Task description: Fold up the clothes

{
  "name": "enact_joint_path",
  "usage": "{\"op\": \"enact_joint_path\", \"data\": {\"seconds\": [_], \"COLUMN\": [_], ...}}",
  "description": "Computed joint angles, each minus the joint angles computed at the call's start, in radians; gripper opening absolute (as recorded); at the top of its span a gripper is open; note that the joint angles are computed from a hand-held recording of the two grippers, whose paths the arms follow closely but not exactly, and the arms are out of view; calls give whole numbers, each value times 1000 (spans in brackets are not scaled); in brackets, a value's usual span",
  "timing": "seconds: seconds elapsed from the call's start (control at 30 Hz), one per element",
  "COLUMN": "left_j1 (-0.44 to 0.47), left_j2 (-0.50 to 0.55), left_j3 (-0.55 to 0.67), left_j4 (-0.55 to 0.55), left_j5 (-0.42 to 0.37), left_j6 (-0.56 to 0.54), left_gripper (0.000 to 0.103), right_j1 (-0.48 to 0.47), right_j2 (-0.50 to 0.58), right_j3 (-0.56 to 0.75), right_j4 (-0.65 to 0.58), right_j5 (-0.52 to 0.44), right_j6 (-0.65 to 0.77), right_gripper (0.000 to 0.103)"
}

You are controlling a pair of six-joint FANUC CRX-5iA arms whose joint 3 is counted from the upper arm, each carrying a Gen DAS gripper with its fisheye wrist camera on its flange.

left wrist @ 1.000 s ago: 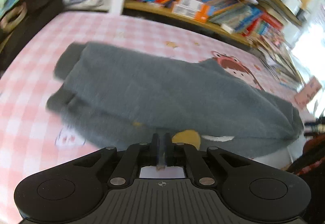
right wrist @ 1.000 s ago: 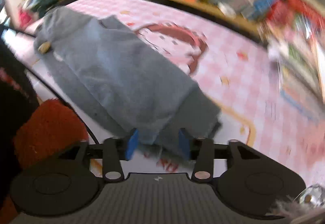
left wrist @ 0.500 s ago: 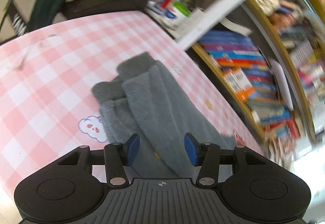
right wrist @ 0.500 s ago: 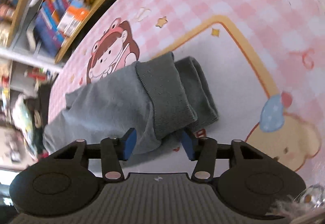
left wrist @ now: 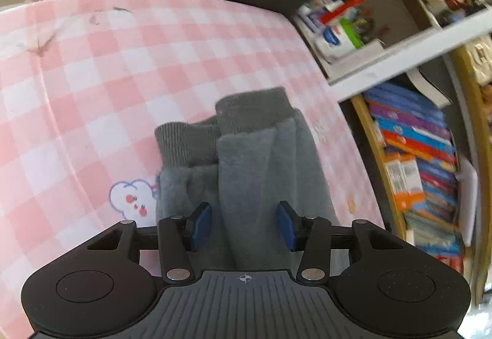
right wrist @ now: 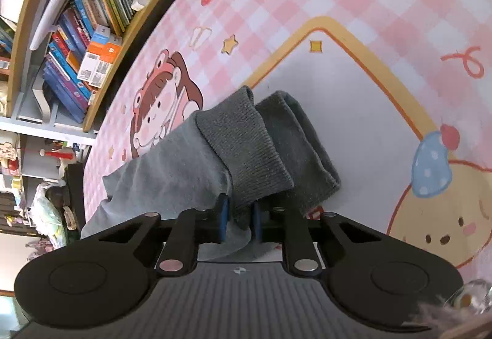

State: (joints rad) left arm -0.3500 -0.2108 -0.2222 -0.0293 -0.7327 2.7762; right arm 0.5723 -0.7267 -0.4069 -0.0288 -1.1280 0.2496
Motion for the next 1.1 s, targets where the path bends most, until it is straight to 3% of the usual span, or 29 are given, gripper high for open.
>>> {"op": "enact_joint_path", "data": {"seconds": [0.03,0.07,0.17,0.27,0.33,0.4,0.53,0.63,0.73,0.8,0.87,0.93,1.03,1.1], "left_j1": [-1,4,12,25,31,51,65,50,41,40,34,41,51,36], "left_j2": [6,5,-20,-106,-163,-208,-203,-179,-188,-225,-252,-257,-229,-216], "left_j3": [6,2,-17,-103,-132,-161,-197,-209,-217,-257,-282,-278,-261,-228], "left_j4": [-11,0,32,151,175,193,186,168,180,227,214,194,215,150], "left_j5": [4,30,138,338,352,278,87,87,179,295,381,346,212,149], "left_j6": [23,11,-66,-240,-301,-307,-268,-204,-216,-275,-233,-201,-241,-194], "left_gripper": [30,3,4,4,4,4,4,4,4,4,4,4,4,6], "right_j1": [4,9,29,72,102,117,61,61,82,144,193,227,159,158], "right_j2": [-2,-2,-8,-46,-71,-83,-44,-18,-15,-67,-95,-91,-55,-56], "right_j3": [-2,0,8,-7,-13,-1,30,19,27,-6,-23,-8,19,1], "right_j4": [12,25,89,213,288,294,91,57,122,255,370,407,238,199], "right_j5": [4,7,47,117,117,55,-98,-112,-65,19,51,-8,-110,-158], "right_j6": [-4,-5,9,-33,-67,-69,0,-2,5,-53,-97,-109,-62,-99], "right_gripper": [14,13,12,10,9,9,8,8,7,7,5,5,5,8]}}
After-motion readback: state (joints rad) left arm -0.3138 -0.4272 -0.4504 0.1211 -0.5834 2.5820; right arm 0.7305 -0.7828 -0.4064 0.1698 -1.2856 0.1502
